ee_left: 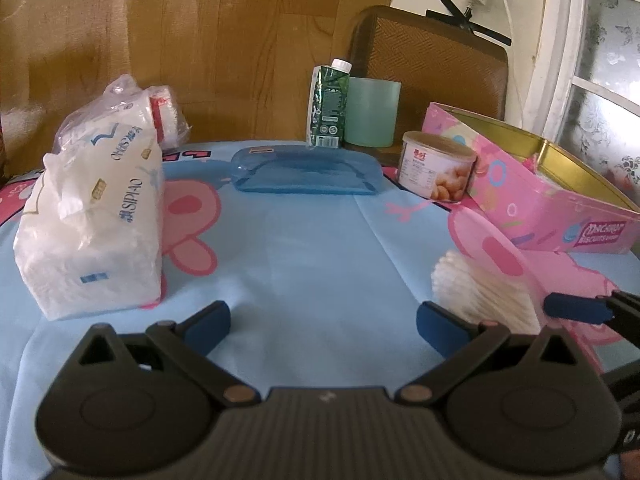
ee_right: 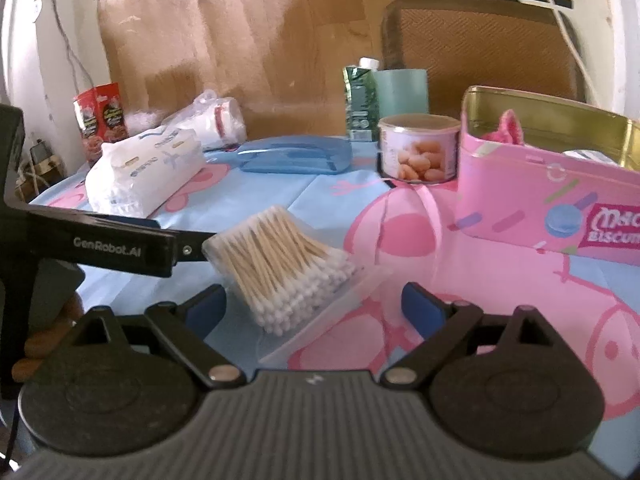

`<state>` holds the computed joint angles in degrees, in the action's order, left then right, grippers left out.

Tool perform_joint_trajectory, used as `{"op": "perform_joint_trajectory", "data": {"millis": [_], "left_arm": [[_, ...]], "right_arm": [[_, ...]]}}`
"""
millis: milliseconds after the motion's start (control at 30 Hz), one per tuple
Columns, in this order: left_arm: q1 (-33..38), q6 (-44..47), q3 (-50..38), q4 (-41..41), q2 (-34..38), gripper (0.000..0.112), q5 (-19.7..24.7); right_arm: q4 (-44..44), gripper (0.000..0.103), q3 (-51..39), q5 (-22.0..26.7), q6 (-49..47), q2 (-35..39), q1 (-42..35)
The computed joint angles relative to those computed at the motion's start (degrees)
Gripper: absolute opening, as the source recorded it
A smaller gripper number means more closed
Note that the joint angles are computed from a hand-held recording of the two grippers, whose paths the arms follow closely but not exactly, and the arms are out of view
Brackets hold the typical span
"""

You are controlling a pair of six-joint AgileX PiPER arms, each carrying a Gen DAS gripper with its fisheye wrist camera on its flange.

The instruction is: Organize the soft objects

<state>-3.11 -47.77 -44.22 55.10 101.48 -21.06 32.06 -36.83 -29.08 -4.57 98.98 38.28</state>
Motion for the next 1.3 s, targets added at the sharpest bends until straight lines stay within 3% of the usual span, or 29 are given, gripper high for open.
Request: {"op": "perform_joint_trajectory", "data": {"millis": [100,300,633,700,867,1300], "left_arm": [[-0.1,0.2,0.5,-0.6,-0.3,0.103,-0.1],[-1.2,4.9,0.8,-5.5,-0.6,0.103,1.7],[-3.3,15.4,0.5,-14.5,-0.5,0.103,5.1],[-4.3,20.3,0.5,-19.3,-0.5,0.103,6.2],[-3.9,18.8,0.4,-17.6,-0.5,0.103,5.9],[-3.6,17.8,0.2,-16.3,-0.4,0.103,5.9]], "right_arm": [[1.9,0.096,1.2,-2.8,0.7,-0.1,0.6],[-6.7,0.096,1.8,-2.2,8.5,-0.3,-1.6],[-10.6,0.097,7.0,-12.0,14.0,-1.0,-0.9],[-11.4,0.098,8.2,-14.8,15.2,-0.9,-0.7],[-14.7,0.099,9.9,-19.0,18.6,-0.5,-1.3],[-22.7,0.1,10.4,-18.4,24.6,-0.9,-4.7]]}}
